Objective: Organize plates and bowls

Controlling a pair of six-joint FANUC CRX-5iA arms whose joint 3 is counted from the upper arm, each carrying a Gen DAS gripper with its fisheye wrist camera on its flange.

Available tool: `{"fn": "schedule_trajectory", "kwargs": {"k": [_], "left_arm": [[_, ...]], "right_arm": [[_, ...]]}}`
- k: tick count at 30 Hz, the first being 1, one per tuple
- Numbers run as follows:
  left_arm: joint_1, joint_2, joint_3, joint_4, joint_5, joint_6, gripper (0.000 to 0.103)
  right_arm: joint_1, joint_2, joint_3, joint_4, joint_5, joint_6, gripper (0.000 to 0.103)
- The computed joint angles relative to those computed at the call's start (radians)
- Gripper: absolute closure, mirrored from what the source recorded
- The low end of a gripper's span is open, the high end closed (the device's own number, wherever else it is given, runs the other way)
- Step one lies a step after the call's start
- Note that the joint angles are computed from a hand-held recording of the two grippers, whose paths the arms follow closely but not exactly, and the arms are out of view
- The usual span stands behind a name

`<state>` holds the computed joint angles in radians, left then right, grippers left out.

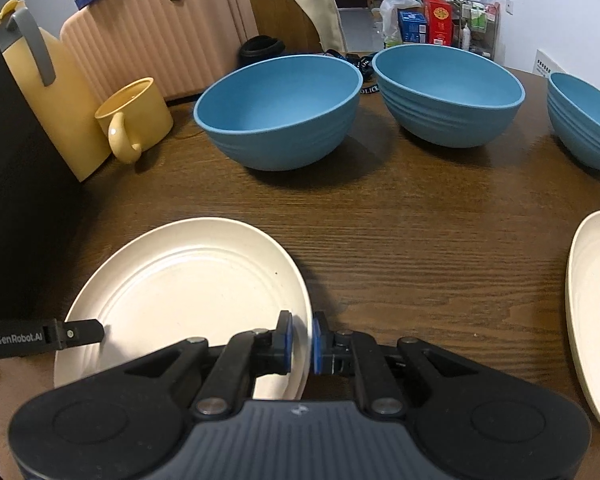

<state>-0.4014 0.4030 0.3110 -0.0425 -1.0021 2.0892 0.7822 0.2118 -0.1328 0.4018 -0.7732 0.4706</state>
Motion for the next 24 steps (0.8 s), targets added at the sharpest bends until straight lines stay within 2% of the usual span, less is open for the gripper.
{"fn": "schedule_trajectory", "kwargs": {"k": [8,9,10,11,12,14,15,17,19,20,24], "left_arm": [[0.005,0.002,-0.008,0.020,-0.005,-0.048,0.082],[0.005,0.000,-0.008,0.021,-0.005,-0.052,0.080],[0.005,-0.002,-0.009,0.020,-0.004,-0.054,0.071],[0.004,-0.006,-0.010,0.015,0.000,-0.053,0.061],[0.002,-0.010,-0.011,0.005,0.003,-0.049,0.056],[-0.002,-0.019,-0.010,-0.016,0.005,-0.036,0.043],[-0.003,-0.023,-0.008,-0.023,0.004,-0.030,0.040],[-0.008,-0.029,0.003,-0.046,0.000,-0.014,0.023],[-0.020,-0.028,0.029,-0.079,-0.021,0.009,0.010],[-0.028,-0.027,0.043,-0.097,-0.031,0.022,0.004],[-0.048,-0.023,0.082,-0.110,-0.031,0.032,0.000]], "right_arm": [[0.011,0.019,0.018,0.001,-0.038,-0.026,0.091],[0.011,0.019,0.021,-0.005,-0.043,-0.026,0.089],[0.013,0.015,0.017,-0.002,-0.043,-0.038,0.088],[0.014,0.010,0.011,0.006,-0.042,-0.055,0.083],[0.014,0.004,0.005,0.010,-0.039,-0.063,0.078],[0.017,-0.011,-0.014,0.040,-0.038,-0.099,0.057],[0.019,-0.017,-0.022,0.055,-0.041,-0.114,0.053],[0.019,-0.039,-0.044,0.075,-0.043,-0.143,0.041],[0.018,-0.061,-0.064,0.089,-0.044,-0.172,0.018],[0.017,-0.074,-0.075,0.095,-0.049,-0.187,0.011],[0.006,-0.126,-0.123,0.127,-0.071,-0.246,0.008]]}}
